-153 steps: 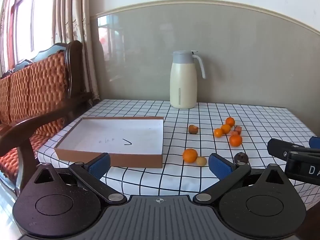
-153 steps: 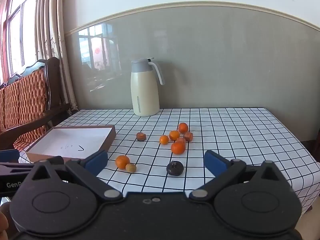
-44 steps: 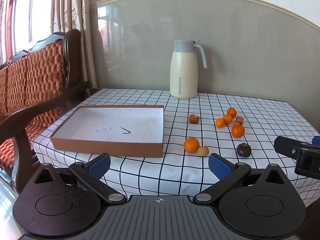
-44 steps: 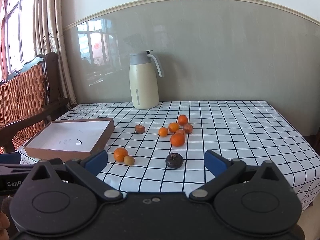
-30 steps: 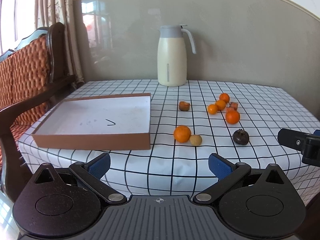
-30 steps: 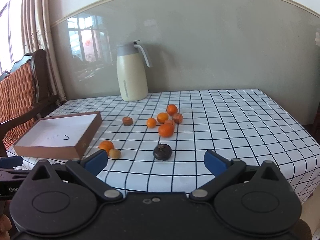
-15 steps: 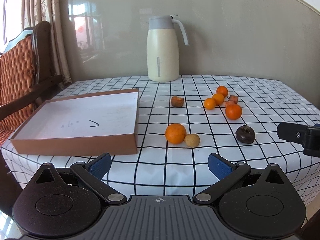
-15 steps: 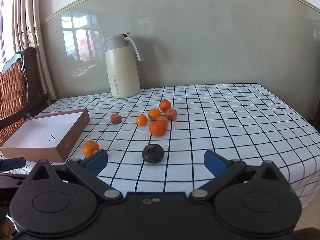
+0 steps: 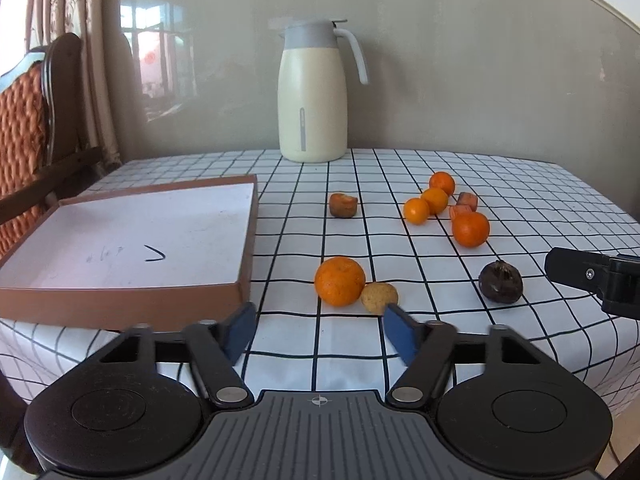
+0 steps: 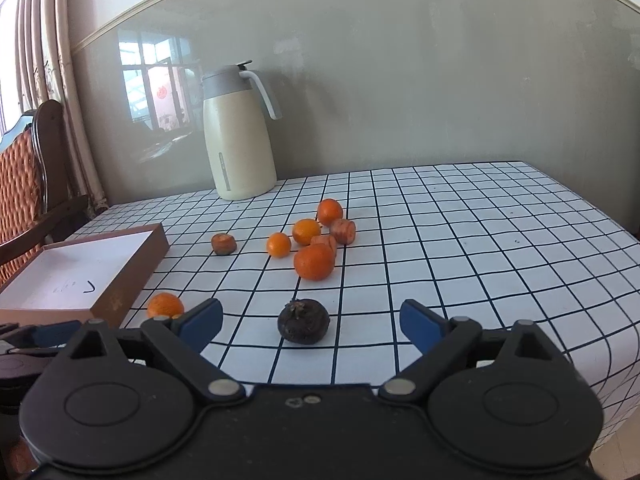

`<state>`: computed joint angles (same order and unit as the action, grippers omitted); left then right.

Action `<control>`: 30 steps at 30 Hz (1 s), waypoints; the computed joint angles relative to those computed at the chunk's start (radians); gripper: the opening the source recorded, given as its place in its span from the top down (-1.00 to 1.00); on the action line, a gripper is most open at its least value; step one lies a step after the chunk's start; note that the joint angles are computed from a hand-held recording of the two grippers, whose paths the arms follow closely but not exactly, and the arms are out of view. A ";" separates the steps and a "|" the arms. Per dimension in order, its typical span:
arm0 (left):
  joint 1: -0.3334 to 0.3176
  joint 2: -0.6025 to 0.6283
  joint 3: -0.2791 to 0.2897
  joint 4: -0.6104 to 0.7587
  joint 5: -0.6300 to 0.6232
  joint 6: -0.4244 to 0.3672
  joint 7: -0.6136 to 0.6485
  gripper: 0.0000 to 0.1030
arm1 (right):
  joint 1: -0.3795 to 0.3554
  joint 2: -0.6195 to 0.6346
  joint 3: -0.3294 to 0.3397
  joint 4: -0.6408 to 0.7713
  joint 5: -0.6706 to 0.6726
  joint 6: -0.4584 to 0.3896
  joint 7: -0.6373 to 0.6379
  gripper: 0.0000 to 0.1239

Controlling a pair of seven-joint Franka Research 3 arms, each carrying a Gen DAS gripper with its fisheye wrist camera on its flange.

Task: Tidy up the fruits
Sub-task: 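Grasp the large orange with the left gripper while the right gripper grasps the dark purple fruit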

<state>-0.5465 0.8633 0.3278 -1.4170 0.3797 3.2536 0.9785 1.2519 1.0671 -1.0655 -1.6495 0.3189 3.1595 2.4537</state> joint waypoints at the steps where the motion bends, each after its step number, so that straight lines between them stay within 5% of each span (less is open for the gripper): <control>1: 0.022 0.011 -0.027 0.025 -0.001 -0.019 0.008 -0.21 | -0.008 -0.002 0.009 0.004 0.000 0.005 -0.001 -0.43; 6: 0.038 0.063 -0.035 0.109 0.016 -0.064 -0.009 0.03 | -0.041 -0.006 0.041 0.024 0.007 0.011 -0.007 -0.44; 30: 0.175 0.318 -0.258 0.573 0.108 -0.281 0.080 0.03 | -0.184 -0.005 0.135 0.156 -0.120 -0.050 0.051 -0.34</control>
<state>-0.3718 1.1816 0.0699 -0.8438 0.4872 2.9728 1.0581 1.0680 1.0618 -0.9304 -1.4933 0.1989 3.1096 2.5043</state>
